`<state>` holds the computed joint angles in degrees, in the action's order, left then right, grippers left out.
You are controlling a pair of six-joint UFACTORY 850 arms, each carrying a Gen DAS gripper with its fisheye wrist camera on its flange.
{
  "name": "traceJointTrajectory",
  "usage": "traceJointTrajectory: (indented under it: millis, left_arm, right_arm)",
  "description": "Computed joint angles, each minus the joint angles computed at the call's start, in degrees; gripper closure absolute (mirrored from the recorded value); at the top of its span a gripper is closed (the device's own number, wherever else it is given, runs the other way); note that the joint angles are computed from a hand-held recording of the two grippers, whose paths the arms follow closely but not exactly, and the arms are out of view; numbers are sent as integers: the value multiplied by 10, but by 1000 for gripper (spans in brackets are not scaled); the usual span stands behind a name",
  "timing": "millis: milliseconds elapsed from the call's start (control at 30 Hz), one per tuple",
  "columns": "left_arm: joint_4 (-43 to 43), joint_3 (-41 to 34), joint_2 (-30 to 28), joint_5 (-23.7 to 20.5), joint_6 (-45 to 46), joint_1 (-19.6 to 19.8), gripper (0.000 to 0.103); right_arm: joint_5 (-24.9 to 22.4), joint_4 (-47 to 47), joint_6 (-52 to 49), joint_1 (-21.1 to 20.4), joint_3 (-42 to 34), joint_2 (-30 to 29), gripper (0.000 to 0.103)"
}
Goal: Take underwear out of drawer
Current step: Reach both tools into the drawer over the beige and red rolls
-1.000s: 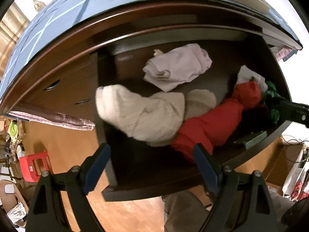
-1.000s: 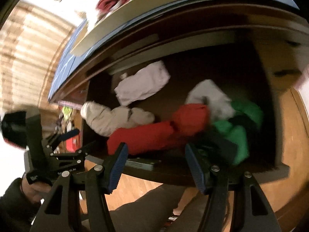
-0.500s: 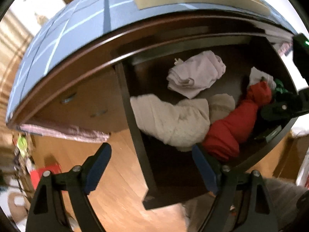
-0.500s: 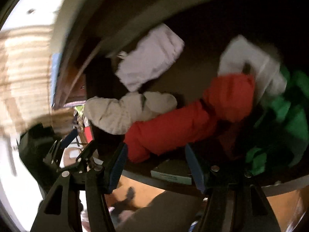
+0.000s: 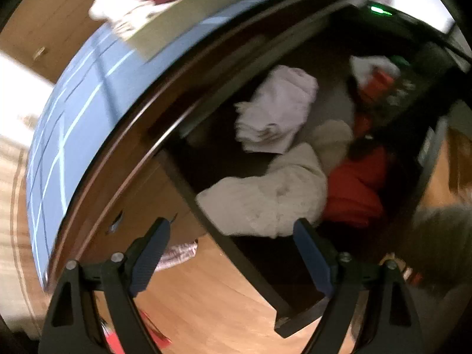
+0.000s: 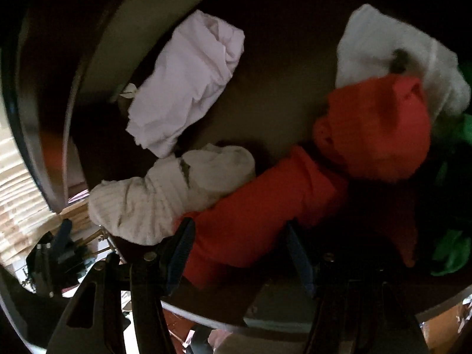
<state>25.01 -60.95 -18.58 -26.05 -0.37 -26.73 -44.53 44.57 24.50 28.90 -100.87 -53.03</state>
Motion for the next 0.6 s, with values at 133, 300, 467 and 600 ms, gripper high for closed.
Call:
traceJointTrajectory:
  millis: [133, 300, 467, 600]
  left_arm:
    - [-17, -14, -16, -1, 90, -8, 16]
    - [-47, -49, -56, -17, 168, -15, 16]
    - [-68, -90, -101, -63, 203, -23, 15]
    - [-76, -121, -131, -106, 219, -30, 15]
  right_arm:
    - [-15, -50, 12, 10, -30, -15, 43]
    - [26, -88, -1, 10, -3, 11, 66]
    - [54, -200, 31, 14, 7, 36, 80]
    - [37, -330, 26, 26, -28, 32, 98]
